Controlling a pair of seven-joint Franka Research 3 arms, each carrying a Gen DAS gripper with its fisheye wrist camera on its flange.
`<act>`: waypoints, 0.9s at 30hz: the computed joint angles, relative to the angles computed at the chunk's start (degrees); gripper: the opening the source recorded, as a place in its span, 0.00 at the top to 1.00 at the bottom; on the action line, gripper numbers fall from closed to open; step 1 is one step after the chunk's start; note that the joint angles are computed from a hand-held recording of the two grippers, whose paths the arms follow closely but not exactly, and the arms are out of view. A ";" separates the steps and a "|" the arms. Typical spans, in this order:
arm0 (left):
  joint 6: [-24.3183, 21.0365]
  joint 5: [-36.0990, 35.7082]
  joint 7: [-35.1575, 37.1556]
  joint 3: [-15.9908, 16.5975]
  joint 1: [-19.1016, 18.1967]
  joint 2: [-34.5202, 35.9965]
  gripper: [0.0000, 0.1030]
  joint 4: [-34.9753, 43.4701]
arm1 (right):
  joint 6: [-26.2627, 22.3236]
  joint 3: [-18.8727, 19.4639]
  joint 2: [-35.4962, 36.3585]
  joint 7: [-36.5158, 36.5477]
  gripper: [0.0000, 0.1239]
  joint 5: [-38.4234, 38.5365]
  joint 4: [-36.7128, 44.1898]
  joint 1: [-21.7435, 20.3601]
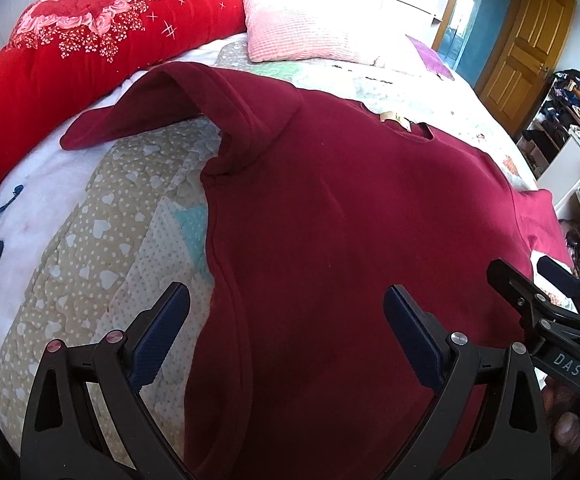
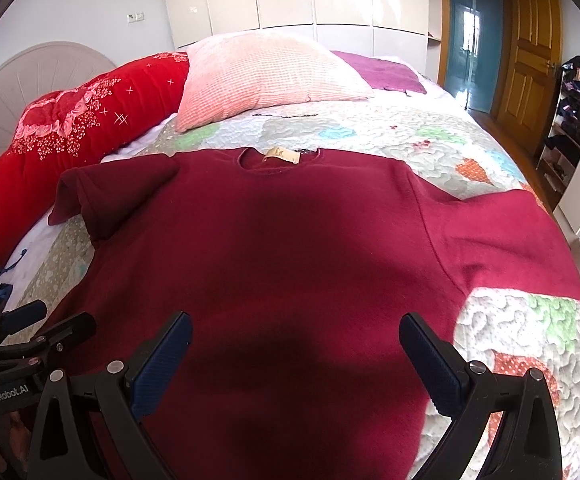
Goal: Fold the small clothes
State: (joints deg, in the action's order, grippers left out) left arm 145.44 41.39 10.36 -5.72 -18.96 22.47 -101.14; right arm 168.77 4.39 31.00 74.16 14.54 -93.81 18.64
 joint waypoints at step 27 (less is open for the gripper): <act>27.58 -2.23 -27.48 14.11 11.89 -2.36 0.13 -12.74 | -6.94 1.05 5.93 -0.90 0.17 -0.33 8.89 0.72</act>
State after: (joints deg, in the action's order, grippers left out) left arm 173.02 39.16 -17.12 8.39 -7.06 20.11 -113.88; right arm 161.83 5.44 36.93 73.26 14.21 -84.92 19.35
